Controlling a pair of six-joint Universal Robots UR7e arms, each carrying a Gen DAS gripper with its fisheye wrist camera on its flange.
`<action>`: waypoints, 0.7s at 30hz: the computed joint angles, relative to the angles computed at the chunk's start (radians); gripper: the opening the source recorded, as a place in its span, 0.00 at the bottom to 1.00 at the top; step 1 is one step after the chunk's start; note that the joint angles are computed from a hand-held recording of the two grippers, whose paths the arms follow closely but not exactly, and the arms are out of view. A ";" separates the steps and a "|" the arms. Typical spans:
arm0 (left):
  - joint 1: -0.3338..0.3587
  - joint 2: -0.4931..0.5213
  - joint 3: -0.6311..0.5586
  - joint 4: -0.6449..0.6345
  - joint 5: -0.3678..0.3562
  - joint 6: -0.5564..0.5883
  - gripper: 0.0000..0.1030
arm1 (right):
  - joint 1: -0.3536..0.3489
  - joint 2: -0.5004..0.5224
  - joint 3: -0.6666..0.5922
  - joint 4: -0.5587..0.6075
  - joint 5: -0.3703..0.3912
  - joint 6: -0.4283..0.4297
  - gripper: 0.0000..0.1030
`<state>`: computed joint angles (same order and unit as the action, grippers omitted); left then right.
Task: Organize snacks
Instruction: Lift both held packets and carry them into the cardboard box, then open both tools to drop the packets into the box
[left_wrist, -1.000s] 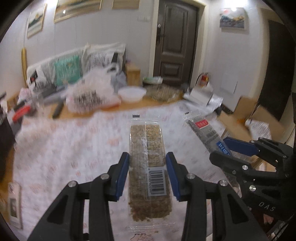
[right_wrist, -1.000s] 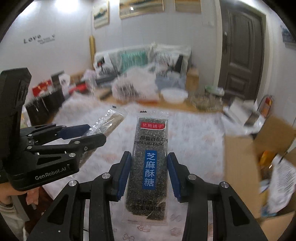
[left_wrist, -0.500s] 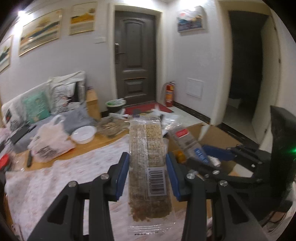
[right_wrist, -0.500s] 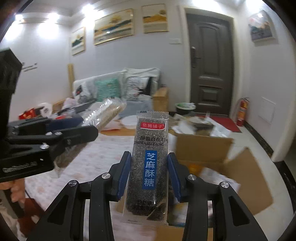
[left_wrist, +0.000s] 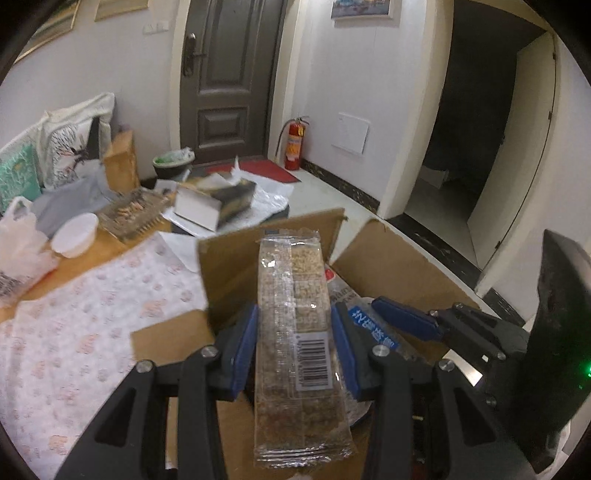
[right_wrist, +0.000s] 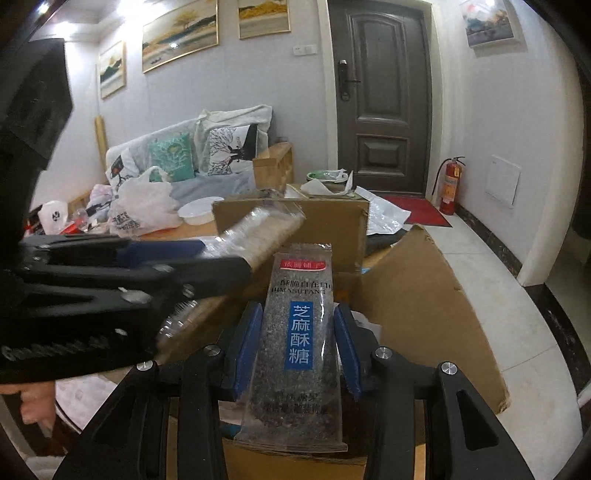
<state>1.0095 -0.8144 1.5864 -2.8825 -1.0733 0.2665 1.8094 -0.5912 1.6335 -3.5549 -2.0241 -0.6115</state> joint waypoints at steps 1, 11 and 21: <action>0.002 0.007 -0.006 0.008 -0.003 -0.001 0.37 | -0.003 0.000 -0.001 -0.001 -0.002 -0.004 0.34; 0.026 0.045 -0.069 0.092 -0.026 -0.080 0.38 | -0.021 -0.010 -0.018 0.082 0.025 0.028 0.35; 0.043 0.027 -0.075 0.151 -0.049 -0.110 0.38 | -0.006 -0.022 -0.001 0.093 -0.009 0.007 0.39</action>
<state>1.0522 -0.7874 1.5110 -2.7317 -1.1225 0.1564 1.8032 -0.6128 1.6321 -3.4614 -2.0331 -0.6049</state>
